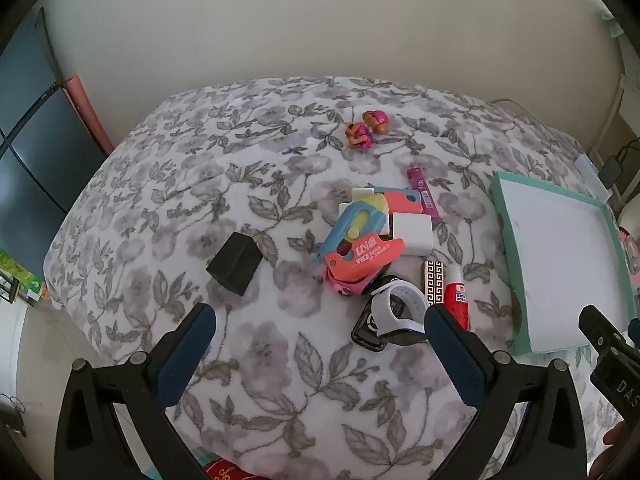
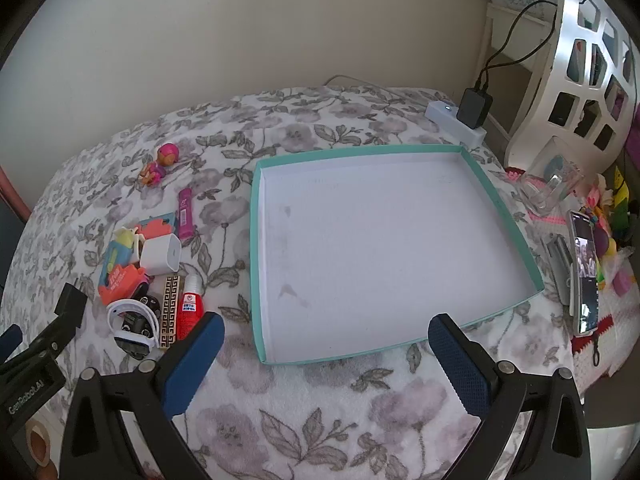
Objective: Organize rigid objects
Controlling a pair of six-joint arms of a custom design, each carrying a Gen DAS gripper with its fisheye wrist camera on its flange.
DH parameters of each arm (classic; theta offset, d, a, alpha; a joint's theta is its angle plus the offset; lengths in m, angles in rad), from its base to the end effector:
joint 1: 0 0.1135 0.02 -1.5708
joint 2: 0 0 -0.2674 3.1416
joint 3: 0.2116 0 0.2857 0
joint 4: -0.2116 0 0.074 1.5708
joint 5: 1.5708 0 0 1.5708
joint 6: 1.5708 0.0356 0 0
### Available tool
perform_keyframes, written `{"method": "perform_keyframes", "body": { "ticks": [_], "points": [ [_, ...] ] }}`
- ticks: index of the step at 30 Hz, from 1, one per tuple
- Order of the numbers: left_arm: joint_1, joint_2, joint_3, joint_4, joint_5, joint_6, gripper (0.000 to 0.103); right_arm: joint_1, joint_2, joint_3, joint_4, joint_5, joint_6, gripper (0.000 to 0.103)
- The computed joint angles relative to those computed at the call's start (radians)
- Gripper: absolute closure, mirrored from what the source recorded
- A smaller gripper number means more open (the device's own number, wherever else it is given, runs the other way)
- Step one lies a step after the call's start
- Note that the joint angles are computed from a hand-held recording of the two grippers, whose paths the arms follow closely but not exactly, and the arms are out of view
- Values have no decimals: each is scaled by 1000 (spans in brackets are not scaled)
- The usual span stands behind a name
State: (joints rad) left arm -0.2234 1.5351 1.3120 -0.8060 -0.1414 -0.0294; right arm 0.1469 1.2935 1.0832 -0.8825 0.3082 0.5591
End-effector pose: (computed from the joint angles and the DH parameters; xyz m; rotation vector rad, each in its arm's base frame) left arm 0.3448 -0.0732 0.2838 0.1998 2.5785 0.0911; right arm 0.2807 0.0306 0.2752 0.6250 2.5111 -0.1591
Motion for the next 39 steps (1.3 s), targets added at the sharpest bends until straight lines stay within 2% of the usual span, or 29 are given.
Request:
{"method": "perform_keyframes", "body": {
  "ticks": [39],
  "points": [
    [-10, -31, -24, 13, -36, 10, 0, -2, 4, -4, 10, -1, -3, 0]
  ]
}}
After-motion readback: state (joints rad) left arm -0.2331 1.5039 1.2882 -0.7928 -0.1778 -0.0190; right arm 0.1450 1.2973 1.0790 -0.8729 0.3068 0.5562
